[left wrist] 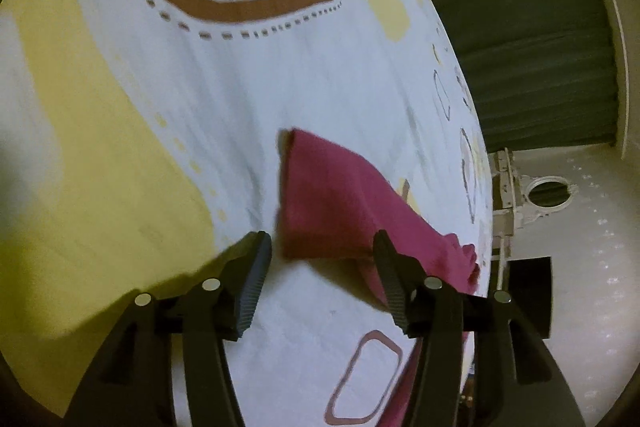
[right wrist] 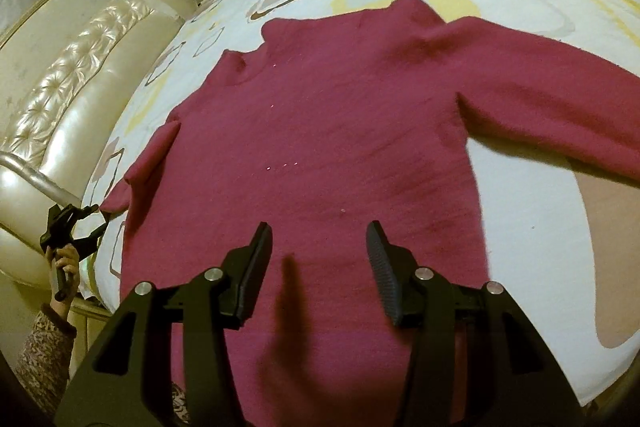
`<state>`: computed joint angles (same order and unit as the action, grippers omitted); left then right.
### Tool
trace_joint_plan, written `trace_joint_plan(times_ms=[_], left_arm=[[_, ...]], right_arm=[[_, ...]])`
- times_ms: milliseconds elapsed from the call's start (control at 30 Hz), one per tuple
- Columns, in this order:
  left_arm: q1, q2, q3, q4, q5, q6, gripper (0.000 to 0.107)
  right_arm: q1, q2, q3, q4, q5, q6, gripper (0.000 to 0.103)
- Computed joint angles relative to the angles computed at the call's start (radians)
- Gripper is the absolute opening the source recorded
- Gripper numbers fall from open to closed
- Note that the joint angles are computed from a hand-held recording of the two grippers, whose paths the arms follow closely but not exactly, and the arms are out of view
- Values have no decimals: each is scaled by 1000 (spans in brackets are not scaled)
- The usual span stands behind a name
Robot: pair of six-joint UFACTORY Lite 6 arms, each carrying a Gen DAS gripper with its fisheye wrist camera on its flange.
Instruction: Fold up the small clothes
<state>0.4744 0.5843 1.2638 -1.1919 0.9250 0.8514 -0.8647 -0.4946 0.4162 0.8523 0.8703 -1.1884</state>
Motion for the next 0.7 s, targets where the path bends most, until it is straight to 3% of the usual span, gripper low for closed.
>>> trace_joint_plan(times_ms=[300,533,567,667,700], left_arm=[[-15,-82,-191,-185,62,-17,53],[-60,-54,-151,-239,-49,-76,53],[-69,-56,-142,-227,-67,-80,47],[-108,-27,-79,-164,-87,-118,5],[-108,-15,-66,-145,-81,-125,5]], right_arm=[[44,-15,-19,4,-17,19,49],[41,-22,-36,15,-20,2,49],[40,-20,-38,17,-23,0,49],[30,-20,-44,16,-19,-5,49],[35,-21,-44,16,-21,-1,49]])
